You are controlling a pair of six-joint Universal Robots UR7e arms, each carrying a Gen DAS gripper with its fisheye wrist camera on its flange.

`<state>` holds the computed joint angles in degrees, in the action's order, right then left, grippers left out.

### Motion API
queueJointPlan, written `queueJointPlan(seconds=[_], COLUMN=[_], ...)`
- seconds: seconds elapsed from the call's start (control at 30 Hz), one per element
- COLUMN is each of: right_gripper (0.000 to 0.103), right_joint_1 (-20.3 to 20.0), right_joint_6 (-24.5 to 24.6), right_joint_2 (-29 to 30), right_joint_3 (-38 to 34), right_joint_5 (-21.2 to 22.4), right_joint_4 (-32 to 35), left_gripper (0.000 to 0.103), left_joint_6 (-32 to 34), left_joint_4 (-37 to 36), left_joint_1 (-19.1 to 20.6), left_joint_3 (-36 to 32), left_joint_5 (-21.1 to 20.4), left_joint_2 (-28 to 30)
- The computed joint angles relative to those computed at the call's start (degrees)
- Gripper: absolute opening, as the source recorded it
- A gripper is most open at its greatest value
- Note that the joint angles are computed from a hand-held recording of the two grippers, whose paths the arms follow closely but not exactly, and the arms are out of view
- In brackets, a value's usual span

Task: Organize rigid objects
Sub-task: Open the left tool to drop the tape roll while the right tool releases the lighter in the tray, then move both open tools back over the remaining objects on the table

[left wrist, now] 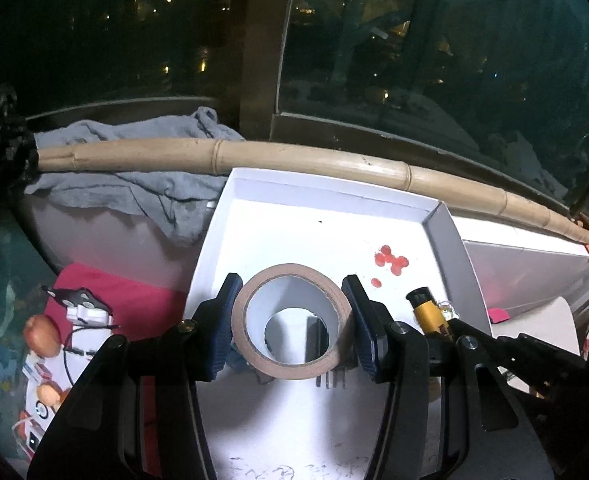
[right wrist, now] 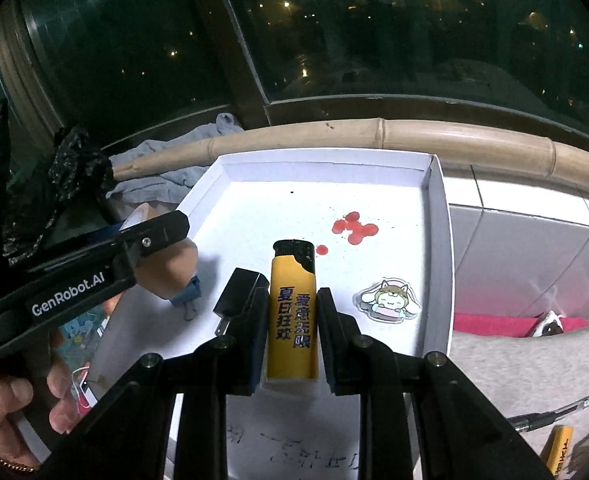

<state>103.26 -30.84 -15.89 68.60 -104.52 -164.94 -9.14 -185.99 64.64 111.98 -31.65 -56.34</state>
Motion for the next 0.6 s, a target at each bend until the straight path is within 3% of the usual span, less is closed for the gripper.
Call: queueJointPlan(seconds=[0.07,0.1,0.17,0.2,0.23,0.3,0.37,0.6], right_gripper=[0.024,0.028,0.054,0.077,0.086,0.086,0.087,0.087], right_joint_1=[-0.18,-0.18,-0.08,-0.13,-0.23,-0.3,-0.25,0.14], right_joint_6=[-0.04,-0.02,-0.38,-0.43,-0.29,0.19,0.19,-1.31], right_joint_2=[-0.25,-0.19,-0.22,-0.28,-0.42,-0.68,-0.92,-2.27], right_joint_3=[0.2,0.14,0.64,0.87,1.21,1.89,2.68,6.29], right_joint_5=[1.37,1.55,1.55,1.87,2.34,2.68,2.21,2.03], right_joint_4=[1.03,1.19,0.13,-0.26,-0.74,-1.85,-3.1,-7.49], left_gripper=[0.052,0.058,0.082,0.089,0.089,0.092,0.103,0.103], left_joint_6=[0.05,0.17,1.2,2.41,3.52,5.85,8.22,11.62], left_joint_4=[-1.07,-1.27,-2.69,-4.66,-6.25,-9.48,-12.72,-19.78], left_joint_1=[-0.23,-0.39,-0.83,-1.2,-1.51,-2.53,-3.26,-6.19], left_joint_3=[0.2,0.18,0.21,0.38,0.45,0.39,0.47,2.31], left_joint_5=[0.19,0.54,1.42,2.12,3.08,6.72,8.74,13.05], left_joint_2=[0.15,0.27,0.67,1.01,1.39,2.42,3.14,3.89])
